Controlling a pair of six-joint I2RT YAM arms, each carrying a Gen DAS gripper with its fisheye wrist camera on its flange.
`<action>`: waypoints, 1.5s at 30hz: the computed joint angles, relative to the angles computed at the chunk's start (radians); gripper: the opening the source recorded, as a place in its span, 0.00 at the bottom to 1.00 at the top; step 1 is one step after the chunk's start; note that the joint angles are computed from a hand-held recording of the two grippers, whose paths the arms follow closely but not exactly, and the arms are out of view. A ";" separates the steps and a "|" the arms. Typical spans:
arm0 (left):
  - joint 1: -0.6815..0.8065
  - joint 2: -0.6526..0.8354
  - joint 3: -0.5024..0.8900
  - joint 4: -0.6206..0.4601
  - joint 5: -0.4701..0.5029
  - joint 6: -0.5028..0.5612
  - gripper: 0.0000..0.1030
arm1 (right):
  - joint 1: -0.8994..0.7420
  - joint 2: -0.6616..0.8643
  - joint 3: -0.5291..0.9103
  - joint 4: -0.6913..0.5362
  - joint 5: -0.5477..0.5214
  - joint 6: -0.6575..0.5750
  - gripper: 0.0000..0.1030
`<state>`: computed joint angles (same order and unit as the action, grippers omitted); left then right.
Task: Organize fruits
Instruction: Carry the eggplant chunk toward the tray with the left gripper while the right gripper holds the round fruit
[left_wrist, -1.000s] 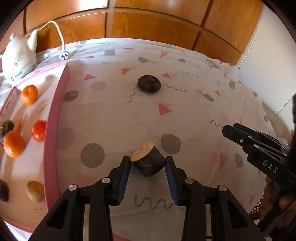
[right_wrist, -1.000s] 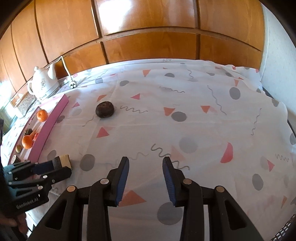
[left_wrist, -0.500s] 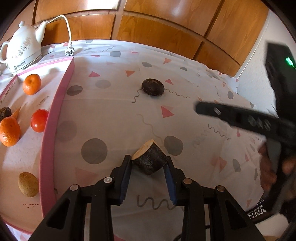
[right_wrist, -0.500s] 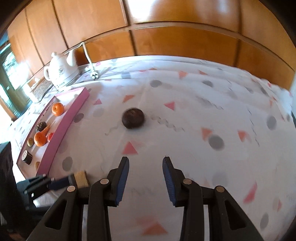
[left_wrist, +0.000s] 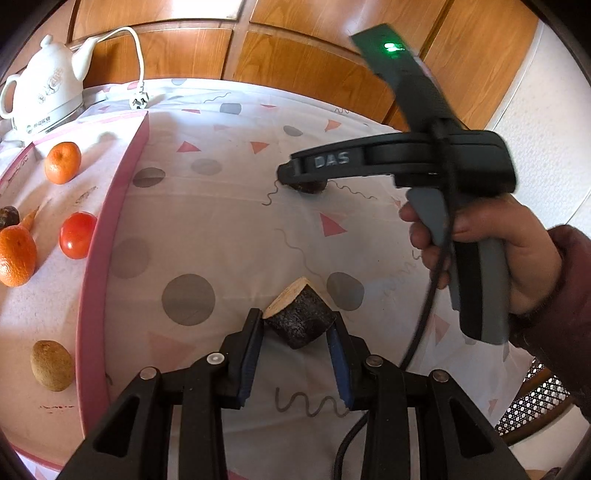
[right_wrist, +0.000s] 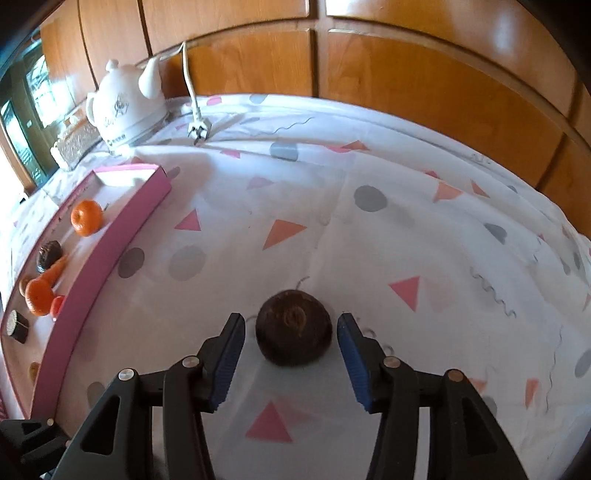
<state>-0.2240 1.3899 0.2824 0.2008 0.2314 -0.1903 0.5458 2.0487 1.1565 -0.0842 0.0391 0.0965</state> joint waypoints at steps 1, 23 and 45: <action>0.001 0.001 0.001 -0.001 0.001 0.000 0.34 | 0.003 0.014 0.021 -0.023 0.013 -0.005 0.42; -0.042 0.011 0.010 -0.004 -0.078 -0.009 0.29 | -0.105 -0.591 -0.762 0.179 -0.041 0.198 0.45; 0.021 0.018 0.064 -0.100 0.015 -0.007 0.34 | 0.008 -0.554 -0.814 0.323 0.122 0.200 0.43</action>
<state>-0.2026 1.4077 0.3464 0.1006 0.2462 -0.1970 0.5534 1.4946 0.3425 0.2389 0.1608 0.2965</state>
